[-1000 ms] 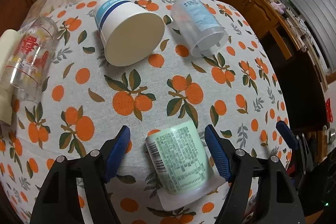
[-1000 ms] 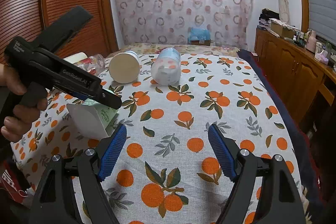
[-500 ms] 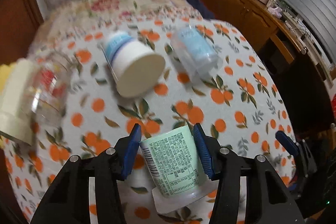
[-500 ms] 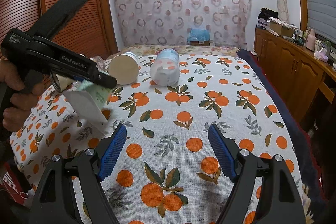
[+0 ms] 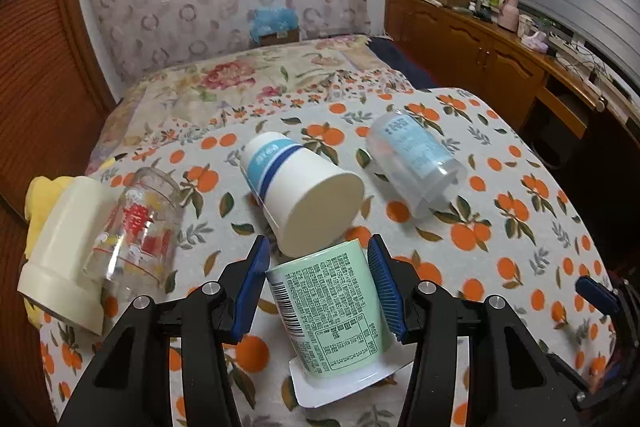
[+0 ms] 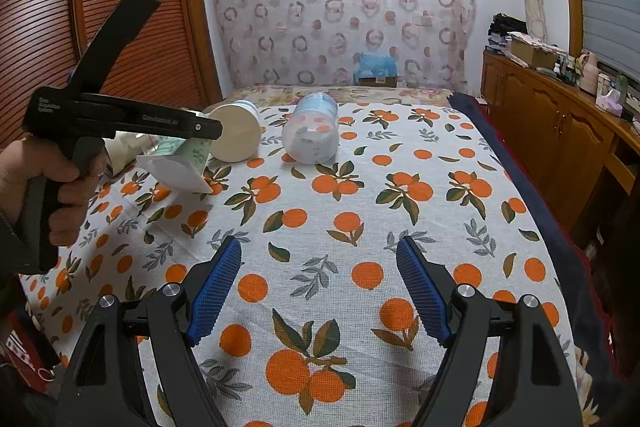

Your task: Flip cup upside down

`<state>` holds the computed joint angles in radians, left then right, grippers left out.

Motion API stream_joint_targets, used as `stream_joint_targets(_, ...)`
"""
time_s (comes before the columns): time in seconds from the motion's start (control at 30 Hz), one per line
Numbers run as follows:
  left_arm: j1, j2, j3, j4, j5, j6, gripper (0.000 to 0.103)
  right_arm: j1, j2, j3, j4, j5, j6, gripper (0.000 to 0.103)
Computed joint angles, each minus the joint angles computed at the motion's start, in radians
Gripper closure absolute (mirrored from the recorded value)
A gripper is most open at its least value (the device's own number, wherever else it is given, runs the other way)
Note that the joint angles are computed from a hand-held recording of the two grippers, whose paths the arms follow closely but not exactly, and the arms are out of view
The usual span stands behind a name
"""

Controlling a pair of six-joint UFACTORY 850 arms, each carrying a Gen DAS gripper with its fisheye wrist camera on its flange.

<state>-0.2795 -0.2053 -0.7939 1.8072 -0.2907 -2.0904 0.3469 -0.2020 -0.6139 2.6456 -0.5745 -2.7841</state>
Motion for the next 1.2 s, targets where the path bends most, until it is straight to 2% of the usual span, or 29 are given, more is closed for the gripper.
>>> stream_joint_targets(0.07, -0.01, -0.001, 0.008, 0.035, -0.041, -0.029, 0.055, 0.0, 0.0, 0.0, 0.0, -0.001, -0.001, 0.021)
stream_joint_targets(0.37, -0.033, -0.011, 0.038, 0.11, -0.128, -0.094, 0.054, 0.001, 0.0, 0.001, 0.002, -0.002, -0.001, 0.021)
stream_joint_targets(0.67, -0.075, 0.055, 0.114, 0.106, -0.173, -0.099, 0.055, 0.0, 0.0, 0.001, 0.003, -0.001, -0.003, 0.021)
stream_joint_targets(0.77, -0.093, 0.087, 0.142, 0.101, -0.172, -0.093, 0.057, 0.0, 0.0, 0.002, 0.004, -0.002, -0.003, 0.021)
stream_joint_targets(0.9, -0.094, 0.124, 0.172, 0.13, -0.128, -0.132, 0.059, 0.002, 0.002, 0.003, 0.009, 0.002, -0.006, 0.021)
stream_joint_targets(1.17, -0.092, 0.16, 0.214, 0.197, -0.118, -0.243, 0.059, 0.001, -0.003, -0.005, 0.0, 0.014, 0.015, 0.021)
stream_joint_targets(1.2, -0.089, 0.171, 0.223, 0.214, -0.116, -0.268, 0.056, 0.001, -0.003, -0.007, -0.003, 0.016, 0.017, 0.021)
